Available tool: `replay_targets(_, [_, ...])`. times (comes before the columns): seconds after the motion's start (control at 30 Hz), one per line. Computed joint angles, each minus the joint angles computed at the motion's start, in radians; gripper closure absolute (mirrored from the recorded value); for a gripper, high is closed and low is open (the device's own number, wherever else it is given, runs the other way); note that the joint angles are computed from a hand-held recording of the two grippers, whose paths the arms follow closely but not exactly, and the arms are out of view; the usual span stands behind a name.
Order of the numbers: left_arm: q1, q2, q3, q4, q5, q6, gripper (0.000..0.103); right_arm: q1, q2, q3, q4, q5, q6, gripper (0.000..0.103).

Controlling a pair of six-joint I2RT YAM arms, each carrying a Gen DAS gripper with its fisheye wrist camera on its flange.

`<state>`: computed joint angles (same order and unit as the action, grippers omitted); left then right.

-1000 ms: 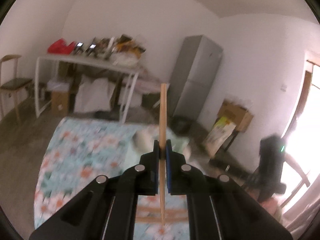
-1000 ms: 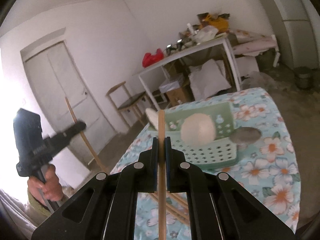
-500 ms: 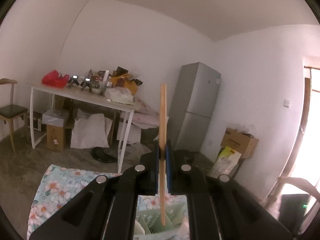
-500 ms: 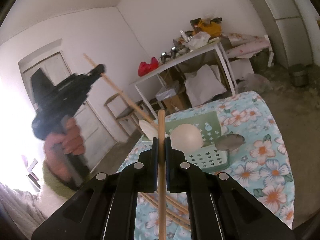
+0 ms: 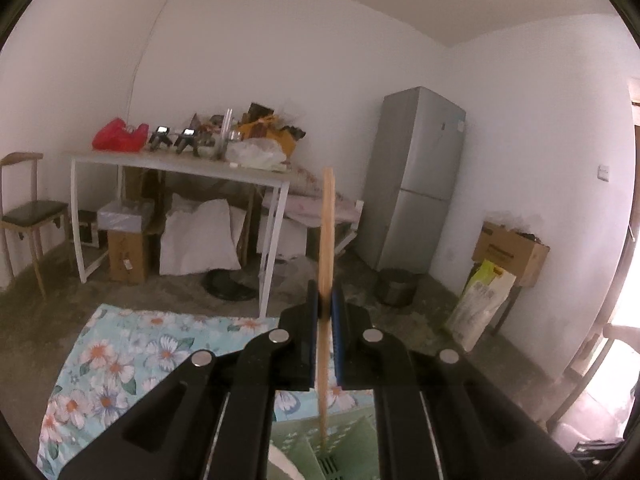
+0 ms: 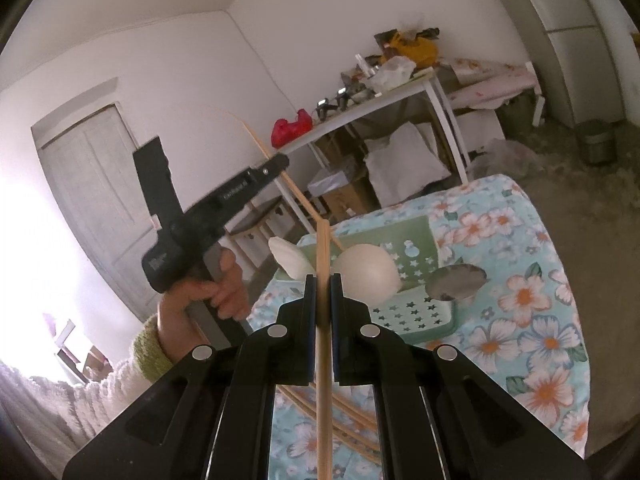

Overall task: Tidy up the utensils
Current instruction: 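Lift the chopstick with the left tool and drop it into the basket while the right tool lifts its chopstick, then lower the held chopstick into the mint basket and open the right tool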

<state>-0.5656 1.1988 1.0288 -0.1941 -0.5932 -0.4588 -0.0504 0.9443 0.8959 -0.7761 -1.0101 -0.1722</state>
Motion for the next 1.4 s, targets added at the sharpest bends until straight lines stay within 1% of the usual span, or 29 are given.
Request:
replay_targets(0.03, [0.004,-0.001,-0.001,-0.006,0.005,-0.010,0.096,-0.002,-0.001,0.001,-0.002,0.002,0.001,0.098])
replay_targets(0.07, [0.008,-0.008,-0.008,-0.005,0.011,-0.014,0.091,-0.003,-0.002,0.002,-0.003,0.004,0.001,0.098])
replay_targets(0.1, [0.009,-0.018,-0.015,-0.002,0.012,-0.017,0.085,-0.001,-0.003,0.003,-0.002,0.007,0.004,0.098])
replay_targets(0.13, [0.008,-0.029,-0.022,0.000,0.008,-0.016,0.082,-0.002,-0.004,0.005,-0.006,0.009,0.004,0.098])
replay_targets(0.2, [0.002,-0.042,-0.025,0.000,0.001,-0.011,0.074,0.000,-0.007,0.006,-0.005,0.015,0.010,0.098])
replay_targets(0.23, [-0.003,-0.048,-0.025,-0.001,-0.007,-0.008,0.072,-0.001,-0.008,0.007,-0.006,0.016,0.011,0.098])
replay_targets(0.3, [-0.015,-0.069,-0.032,-0.001,-0.026,-0.003,0.066,-0.005,-0.007,0.015,-0.008,0.016,0.014,0.098])
replay_targets(0.43, [-0.044,-0.122,-0.042,-0.015,-0.073,-0.006,0.056,-0.024,0.004,0.053,-0.019,-0.009,0.019,0.098])
replay_targets(0.53, [-0.092,-0.177,-0.054,-0.038,-0.135,-0.022,0.047,-0.030,0.017,0.097,-0.006,-0.034,0.044,0.098])
replay_targets(0.6, [-0.143,-0.228,-0.068,-0.071,-0.188,-0.038,0.039,-0.024,0.020,0.123,0.024,-0.042,0.079,0.098])
replay_targets(0.67, [-0.189,-0.262,-0.070,-0.118,-0.232,-0.053,0.035,-0.007,0.031,0.156,0.084,-0.049,0.147,0.098])
replay_targets(0.77, [-0.271,-0.315,-0.070,-0.239,-0.305,-0.113,0.029,0.019,0.066,0.197,0.169,-0.074,0.247,0.098])
replay_targets(0.87, [-0.373,-0.360,-0.078,-0.387,-0.375,-0.221,0.025,0.051,0.123,0.245,0.290,-0.099,0.387,0.098])
replay_targets(0.9, [-0.413,-0.368,-0.082,-0.451,-0.402,-0.280,0.024,0.058,0.141,0.258,0.338,-0.107,0.434,0.098])
replay_targets(0.93, [-0.449,-0.371,-0.085,-0.509,-0.421,-0.335,0.023,0.071,0.163,0.269,0.410,-0.103,0.502,0.098])
replay_targets(0.97, [-0.481,-0.369,-0.088,-0.569,-0.437,-0.395,0.023,0.085,0.182,0.277,0.473,-0.094,0.558,0.098])
replay_targets(1.03, [-0.551,-0.354,-0.096,-0.710,-0.458,-0.555,0.023,0.114,0.232,0.296,0.601,-0.064,0.673,0.098])
replay_targets(1.1, [-0.605,-0.339,-0.107,-0.822,-0.454,-0.711,0.023,0.138,0.286,0.320,0.687,-0.027,0.748,0.098])
replay_targets(1.17, [-0.666,-0.325,-0.119,-0.928,-0.461,-0.873,0.023,0.169,0.342,0.341,0.759,0.037,0.794,0.098])
replay_targets(1.2, [-0.705,-0.312,-0.125,-0.993,-0.465,-0.978,0.023,0.182,0.368,0.351,0.784,0.060,0.810,0.098])
replay_targets(1.23, [-0.732,-0.302,-0.127,-1.046,-0.466,-1.059,0.023,0.203,0.411,0.371,0.808,0.096,0.831,0.098])
replay_targets(1.33, [-0.810,-0.262,-0.130,-1.193,-0.476,-1.285,0.023,0.236,0.483,0.406,0.830,0.168,0.846,0.098])
replay_targets(1.4, [-0.830,-0.256,-0.133,-1.245,-0.474,-1.358,0.023,0.262,0.532,0.420,0.835,0.216,0.832,0.098])
